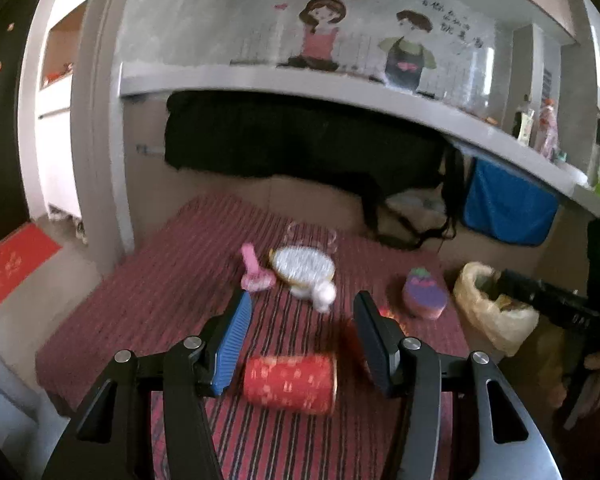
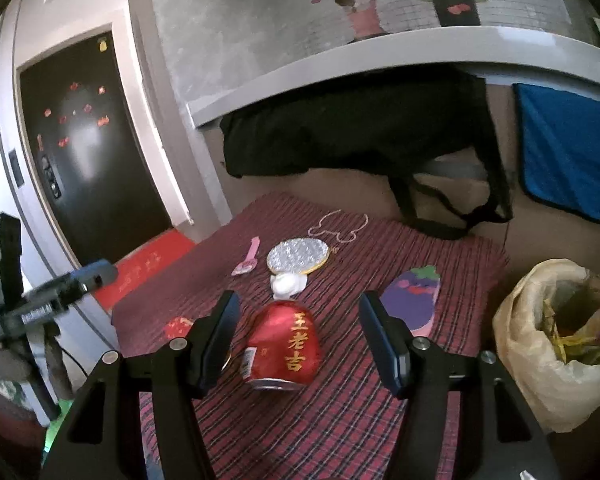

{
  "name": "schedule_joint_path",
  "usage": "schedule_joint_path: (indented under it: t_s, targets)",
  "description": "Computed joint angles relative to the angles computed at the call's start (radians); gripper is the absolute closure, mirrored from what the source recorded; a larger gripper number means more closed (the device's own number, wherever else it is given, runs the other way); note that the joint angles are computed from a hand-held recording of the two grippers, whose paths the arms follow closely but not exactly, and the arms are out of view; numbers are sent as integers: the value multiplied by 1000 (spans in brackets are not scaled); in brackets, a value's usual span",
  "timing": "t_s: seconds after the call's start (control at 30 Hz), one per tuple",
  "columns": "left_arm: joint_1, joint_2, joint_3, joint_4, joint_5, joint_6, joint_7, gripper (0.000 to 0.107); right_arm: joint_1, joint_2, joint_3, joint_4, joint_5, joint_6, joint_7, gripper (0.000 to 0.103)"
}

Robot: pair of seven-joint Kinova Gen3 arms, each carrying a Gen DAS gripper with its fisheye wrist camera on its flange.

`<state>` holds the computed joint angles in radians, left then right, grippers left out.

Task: Collect trash
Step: 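Move both tools back to the bed toward the red cup and can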

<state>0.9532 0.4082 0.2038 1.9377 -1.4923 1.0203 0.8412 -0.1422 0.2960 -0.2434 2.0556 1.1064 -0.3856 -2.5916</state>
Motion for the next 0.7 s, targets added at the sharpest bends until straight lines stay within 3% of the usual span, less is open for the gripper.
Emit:
schedule_joint_path:
  t_s: [0.1,0.17,0.3,0.53,0.63,0.7]
  targets:
    - [-25,56,14,-1,-56,-74,49,53,-37,15,23,10,-64,17,55,44]
    - [-38,95,22,-27,-57,-99,47,53,14,42,-35,1,-27,37,15,44]
    - [44,201,-43,-142,61,-20,-57,53,31,72,-47,8,31,60,-49,44]
    - [81,297,-111,-274,227,27,-215,53,58,105,-46,19,65,27,-107,44]
    - [82,284,-153,-240,242,-46,-155,56,53,115,-40,19,72,25,-117,44]
    - [76,258,-175,-190,220,-127,-77,68,56,125,-43,16,97,19,-138,44]
